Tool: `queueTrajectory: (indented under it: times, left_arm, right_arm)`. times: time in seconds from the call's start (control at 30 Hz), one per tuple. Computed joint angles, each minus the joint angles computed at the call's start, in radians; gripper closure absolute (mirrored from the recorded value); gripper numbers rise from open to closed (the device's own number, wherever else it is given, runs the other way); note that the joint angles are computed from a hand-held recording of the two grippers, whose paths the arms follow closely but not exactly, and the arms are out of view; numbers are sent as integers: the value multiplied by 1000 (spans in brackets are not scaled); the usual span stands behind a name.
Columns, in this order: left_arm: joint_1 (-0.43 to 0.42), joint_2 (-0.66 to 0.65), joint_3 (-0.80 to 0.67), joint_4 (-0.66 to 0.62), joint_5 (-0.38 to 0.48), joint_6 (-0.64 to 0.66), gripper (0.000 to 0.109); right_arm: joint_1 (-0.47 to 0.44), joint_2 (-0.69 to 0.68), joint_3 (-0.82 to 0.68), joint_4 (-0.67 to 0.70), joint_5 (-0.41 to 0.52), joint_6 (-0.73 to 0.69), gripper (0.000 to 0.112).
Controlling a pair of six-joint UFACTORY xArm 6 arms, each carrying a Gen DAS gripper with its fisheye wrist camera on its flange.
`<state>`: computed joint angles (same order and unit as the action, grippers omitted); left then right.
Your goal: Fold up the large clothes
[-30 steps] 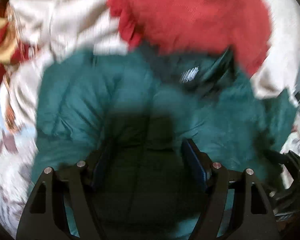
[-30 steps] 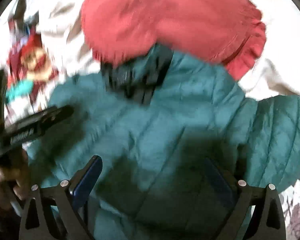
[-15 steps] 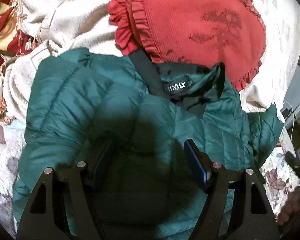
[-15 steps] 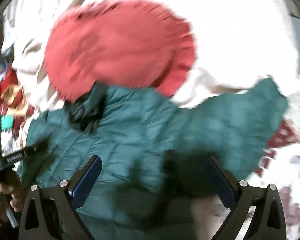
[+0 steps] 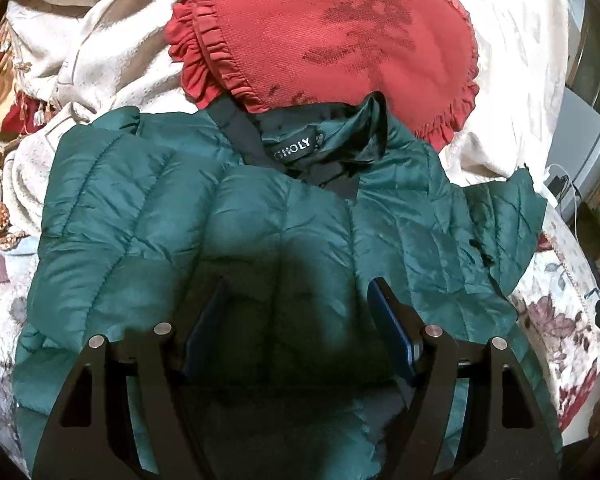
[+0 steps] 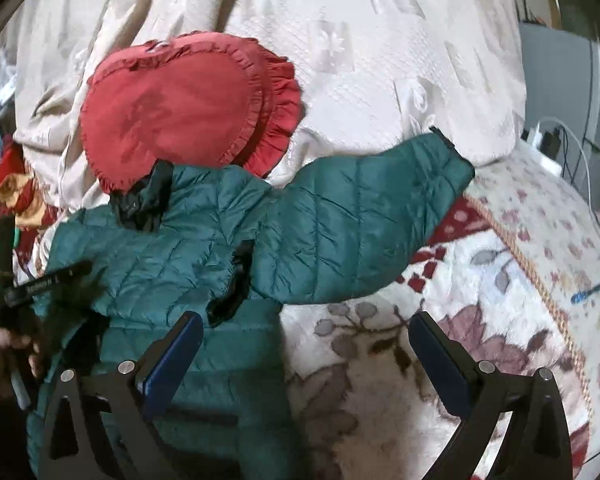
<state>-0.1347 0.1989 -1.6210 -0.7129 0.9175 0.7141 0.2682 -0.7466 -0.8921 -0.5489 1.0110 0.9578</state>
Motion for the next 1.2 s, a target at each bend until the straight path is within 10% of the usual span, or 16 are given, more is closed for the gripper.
queueTrajectory:
  times: [0.73,1.2]
  left_arm:
    - [-31,-41,48,54,-40,71,36]
    - [-87,-122,189,110,-312,125,29]
  right_arm:
    - [-36,22,14,65,-17,-23,11]
    - [-39,26,17,69,-36,-27,11]
